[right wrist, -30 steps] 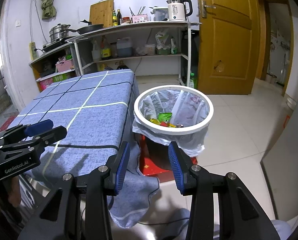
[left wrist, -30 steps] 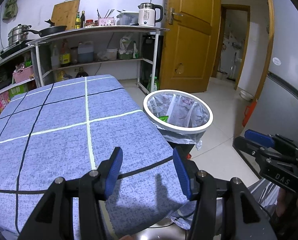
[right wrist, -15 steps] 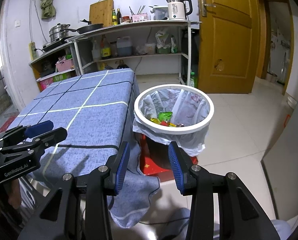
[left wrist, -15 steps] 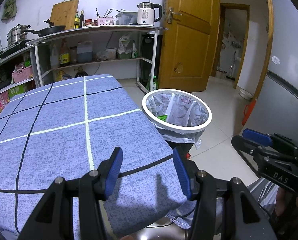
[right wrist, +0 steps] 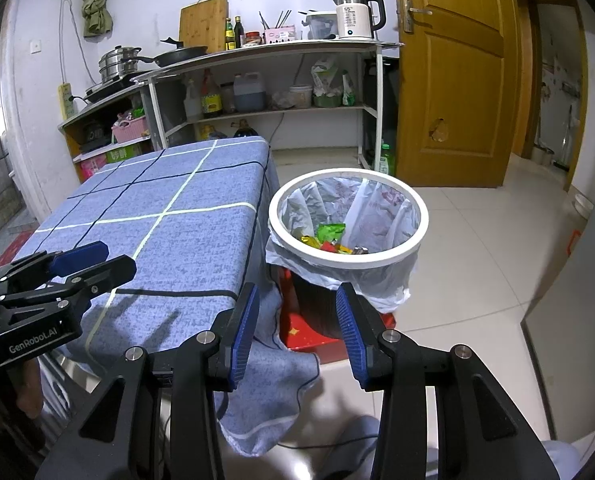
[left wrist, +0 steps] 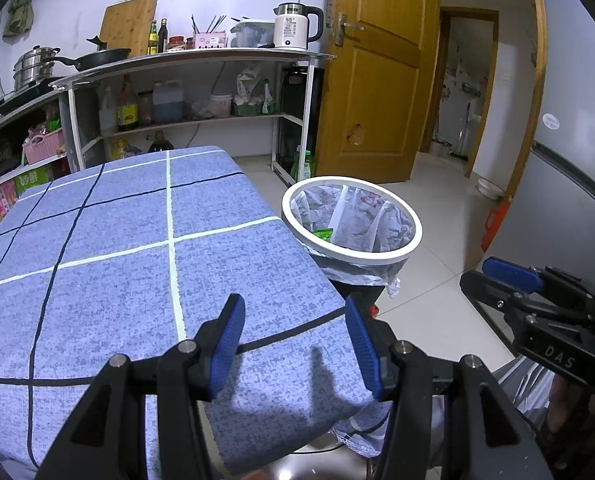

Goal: Collect trash

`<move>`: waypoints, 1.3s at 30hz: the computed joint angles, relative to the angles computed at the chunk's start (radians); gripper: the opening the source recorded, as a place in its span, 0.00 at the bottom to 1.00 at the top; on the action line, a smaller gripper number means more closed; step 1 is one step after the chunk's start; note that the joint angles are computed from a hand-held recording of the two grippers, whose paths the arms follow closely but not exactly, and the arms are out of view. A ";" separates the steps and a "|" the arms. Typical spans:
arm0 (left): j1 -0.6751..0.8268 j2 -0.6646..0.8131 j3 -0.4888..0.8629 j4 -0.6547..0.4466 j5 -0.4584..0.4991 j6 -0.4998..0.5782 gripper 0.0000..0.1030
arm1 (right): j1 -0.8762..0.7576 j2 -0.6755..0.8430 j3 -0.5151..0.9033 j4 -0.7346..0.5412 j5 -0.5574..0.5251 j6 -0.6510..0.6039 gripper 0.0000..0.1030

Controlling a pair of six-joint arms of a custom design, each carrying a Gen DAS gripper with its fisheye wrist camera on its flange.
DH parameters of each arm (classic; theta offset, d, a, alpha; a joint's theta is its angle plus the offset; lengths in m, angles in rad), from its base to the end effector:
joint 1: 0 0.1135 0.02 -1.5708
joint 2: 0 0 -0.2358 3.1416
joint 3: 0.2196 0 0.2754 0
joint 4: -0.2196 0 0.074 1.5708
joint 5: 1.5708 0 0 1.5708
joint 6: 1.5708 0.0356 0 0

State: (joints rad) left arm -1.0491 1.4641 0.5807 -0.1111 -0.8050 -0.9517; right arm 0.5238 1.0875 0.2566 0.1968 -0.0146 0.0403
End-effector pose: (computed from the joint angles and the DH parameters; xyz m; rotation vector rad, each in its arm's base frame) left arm 0.1546 -0.2175 0.0955 -0.1682 2.1848 -0.0426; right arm 0.1939 0.1126 0.0993 -0.5405 2.1579 0.3288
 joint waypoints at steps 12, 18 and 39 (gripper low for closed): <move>0.004 -0.002 -0.001 0.003 0.004 0.004 0.53 | 0.004 -0.004 -0.001 -0.002 0.002 0.000 0.40; 0.002 0.000 -0.001 0.004 0.004 0.002 0.53 | 0.006 0.001 0.001 0.002 0.003 0.001 0.40; 0.006 0.022 0.012 0.001 0.007 -0.011 0.53 | 0.011 -0.002 0.001 -0.001 0.008 0.003 0.40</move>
